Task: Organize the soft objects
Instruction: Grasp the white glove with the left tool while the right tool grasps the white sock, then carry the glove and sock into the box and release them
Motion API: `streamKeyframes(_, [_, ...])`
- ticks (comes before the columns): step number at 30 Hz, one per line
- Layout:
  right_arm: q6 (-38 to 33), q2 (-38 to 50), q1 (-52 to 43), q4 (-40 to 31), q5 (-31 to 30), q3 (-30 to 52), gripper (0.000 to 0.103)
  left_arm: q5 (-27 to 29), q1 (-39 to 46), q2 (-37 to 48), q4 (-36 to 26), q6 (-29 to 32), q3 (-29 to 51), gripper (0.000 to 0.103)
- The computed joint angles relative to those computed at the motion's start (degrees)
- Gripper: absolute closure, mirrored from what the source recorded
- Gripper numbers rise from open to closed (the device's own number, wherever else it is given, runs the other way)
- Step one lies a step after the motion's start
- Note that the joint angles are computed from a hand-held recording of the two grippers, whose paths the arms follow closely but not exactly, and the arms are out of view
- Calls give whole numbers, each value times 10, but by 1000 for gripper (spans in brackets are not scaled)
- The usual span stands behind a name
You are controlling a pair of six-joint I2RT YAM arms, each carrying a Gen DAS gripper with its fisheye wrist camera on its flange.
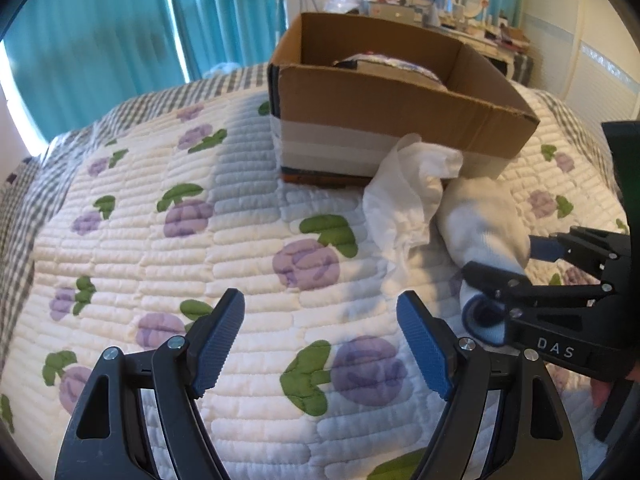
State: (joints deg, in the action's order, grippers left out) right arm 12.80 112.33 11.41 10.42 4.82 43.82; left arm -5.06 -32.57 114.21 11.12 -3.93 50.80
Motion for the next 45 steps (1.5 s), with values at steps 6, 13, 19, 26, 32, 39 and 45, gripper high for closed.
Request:
streamKeyframes(6, [1,-59,-9,38,19,-56,61,4,-10,1,-19,-13,23,23])
streamKeyframes(13, [-11,-105,-29,26,29,-77,61,12,-33,32,-44,-13,74,23])
streamKeyframes(19, [-5,-94,-48,10,30,-68,61,17,-46,91,-64,-26,142,27])
streamKeyframes(26, [-3,-66,-49,5,32,-52,61,54,-34,154,-85,-32,211,34])
streamKeyframes(32, [-1,-80,-39,15,33,-64,61,44,-32,161,-86,-16,208,73])
streamKeyframes(39, [10,-95,-26,27,39,-82,61,52,-34,107,-61,-11,140,96])
streamKeyframes(45, [24,-152,2,17,59,-108,61,60,-27,15,-32,-6,45,97])
